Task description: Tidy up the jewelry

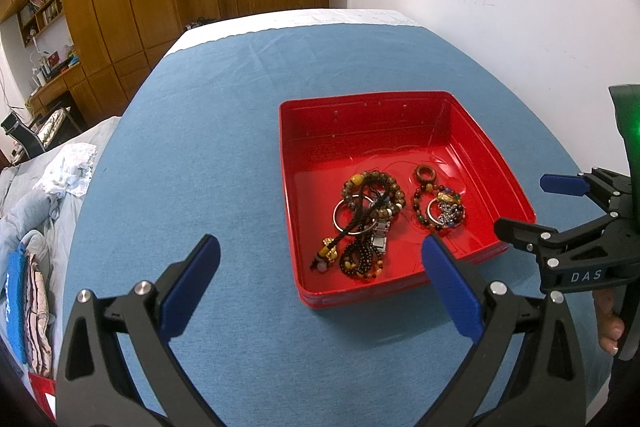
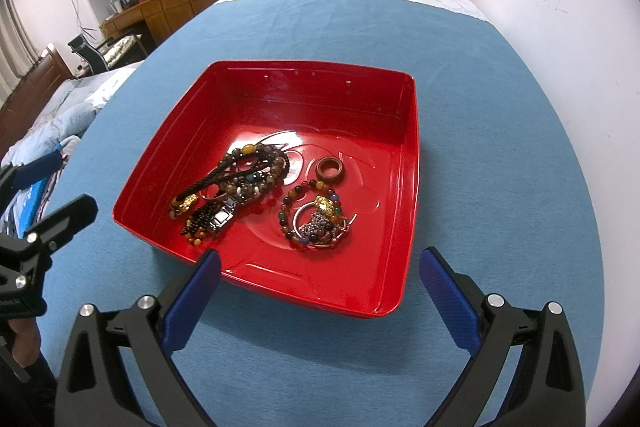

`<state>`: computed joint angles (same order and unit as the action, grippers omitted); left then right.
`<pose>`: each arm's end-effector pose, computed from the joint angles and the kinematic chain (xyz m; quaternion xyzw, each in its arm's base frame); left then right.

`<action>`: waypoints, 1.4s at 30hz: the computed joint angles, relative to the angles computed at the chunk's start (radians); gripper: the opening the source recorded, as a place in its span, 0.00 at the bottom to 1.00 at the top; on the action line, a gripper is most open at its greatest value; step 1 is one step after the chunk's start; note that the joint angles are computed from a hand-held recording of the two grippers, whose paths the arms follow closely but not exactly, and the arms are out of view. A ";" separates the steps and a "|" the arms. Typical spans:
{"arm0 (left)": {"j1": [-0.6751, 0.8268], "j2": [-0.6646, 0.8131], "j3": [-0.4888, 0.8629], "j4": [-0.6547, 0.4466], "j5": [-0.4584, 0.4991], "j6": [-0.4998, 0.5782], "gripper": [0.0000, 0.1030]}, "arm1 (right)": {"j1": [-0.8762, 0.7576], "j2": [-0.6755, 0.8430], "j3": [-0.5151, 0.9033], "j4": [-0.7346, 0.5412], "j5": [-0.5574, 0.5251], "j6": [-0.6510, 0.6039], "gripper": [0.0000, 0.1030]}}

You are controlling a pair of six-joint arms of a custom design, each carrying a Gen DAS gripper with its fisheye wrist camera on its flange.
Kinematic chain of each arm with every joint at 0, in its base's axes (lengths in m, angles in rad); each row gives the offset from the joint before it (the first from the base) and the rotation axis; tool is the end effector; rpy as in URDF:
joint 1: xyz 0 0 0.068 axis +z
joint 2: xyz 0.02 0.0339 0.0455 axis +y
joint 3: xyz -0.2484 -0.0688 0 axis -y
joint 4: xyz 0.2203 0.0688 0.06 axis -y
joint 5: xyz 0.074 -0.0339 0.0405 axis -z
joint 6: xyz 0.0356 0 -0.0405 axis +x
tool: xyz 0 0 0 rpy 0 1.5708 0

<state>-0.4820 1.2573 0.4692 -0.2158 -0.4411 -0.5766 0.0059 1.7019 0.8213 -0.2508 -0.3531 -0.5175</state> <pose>0.1828 -0.0785 0.1463 -0.1054 0.9329 0.0435 0.3416 0.2846 0.0140 0.1309 -0.2856 0.9182 0.1115 0.2509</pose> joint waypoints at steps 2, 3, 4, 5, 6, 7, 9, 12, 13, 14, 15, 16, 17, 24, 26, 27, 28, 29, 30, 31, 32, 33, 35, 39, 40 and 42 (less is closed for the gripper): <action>0.000 -0.001 0.000 0.000 0.001 0.001 0.97 | -0.001 0.000 0.002 -0.003 -0.001 -0.001 0.96; 0.001 0.000 0.001 -0.001 0.000 0.000 0.97 | 0.000 -0.001 0.000 -0.002 0.000 0.000 0.96; 0.001 -0.001 0.000 -0.001 0.001 0.001 0.97 | -0.002 -0.001 0.003 -0.005 -0.001 -0.002 0.96; 0.003 0.000 0.001 0.001 0.002 0.002 0.97 | -0.002 -0.001 0.000 -0.002 0.000 -0.002 0.96; 0.001 0.001 0.001 0.001 0.000 0.000 0.97 | -0.004 -0.001 0.001 -0.004 -0.001 -0.003 0.96; 0.001 0.001 0.001 0.001 0.001 0.001 0.97 | -0.002 -0.001 0.000 -0.002 0.000 -0.002 0.96; 0.001 0.001 0.002 -0.001 0.000 0.000 0.97 | -0.002 -0.001 0.000 -0.001 0.000 -0.001 0.96; -0.001 0.001 0.003 -0.003 -0.001 -0.002 0.97 | -0.002 -0.001 0.000 -0.002 0.000 -0.001 0.96; -0.001 0.001 0.004 -0.004 -0.001 -0.002 0.97 | -0.002 -0.001 0.000 -0.002 0.000 -0.001 0.96; -0.002 0.001 0.004 -0.005 -0.001 -0.002 0.97 | -0.002 -0.001 0.000 -0.001 0.000 -0.001 0.96; -0.001 0.000 0.003 -0.004 -0.001 -0.001 0.97 | -0.004 0.002 0.001 0.000 0.000 -0.003 0.96; -0.001 -0.001 0.003 -0.006 -0.001 -0.001 0.97 | -0.006 0.003 0.003 -0.002 -0.001 -0.005 0.96; 0.000 -0.002 0.003 -0.006 0.000 -0.001 0.97 | -0.005 0.001 0.000 0.001 0.001 -0.003 0.96; -0.001 0.000 0.003 -0.005 -0.001 -0.002 0.97 | -0.007 0.003 0.000 0.001 0.000 -0.006 0.96; -0.003 -0.001 0.004 -0.007 -0.004 0.000 0.97 | -0.007 0.002 -0.002 0.005 0.001 -0.005 0.96; -0.004 0.001 0.004 -0.006 -0.006 0.000 0.97 | -0.008 0.003 -0.001 0.003 0.000 -0.007 0.96; -0.005 0.003 0.005 -0.006 -0.007 0.000 0.97 | -0.009 0.004 0.000 0.003 0.000 -0.007 0.96; -0.006 0.003 0.004 -0.005 -0.006 0.001 0.97 | -0.007 0.002 -0.002 0.005 0.001 -0.005 0.96; -0.007 0.004 0.004 -0.006 -0.007 0.000 0.97 | -0.006 0.002 -0.002 0.005 0.001 -0.005 0.96; -0.007 0.003 0.004 -0.006 -0.007 0.000 0.97 | -0.009 0.004 0.000 0.004 0.001 -0.007 0.96; -0.007 0.003 0.004 -0.005 -0.005 -0.001 0.97 | -0.007 0.003 -0.002 0.004 0.001 -0.005 0.96; -0.008 0.004 0.004 -0.006 -0.007 -0.003 0.97 | -0.009 0.004 0.000 0.003 0.000 -0.008 0.96; -0.013 0.006 0.005 -0.004 -0.009 -0.004 0.97 | -0.007 0.003 -0.001 0.004 0.002 -0.004 0.96; -0.020 0.013 0.011 -0.008 -0.008 -0.004 0.97 | -0.011 0.003 -0.006 0.009 0.000 -0.008 0.96; -0.020 0.015 0.012 -0.008 -0.005 -0.005 0.97 | -0.014 0.003 -0.006 0.008 -0.002 -0.012 0.96; -0.013 0.015 0.012 -0.005 0.002 -0.004 0.97 | -0.013 0.001 -0.011 0.012 -0.001 -0.012 0.96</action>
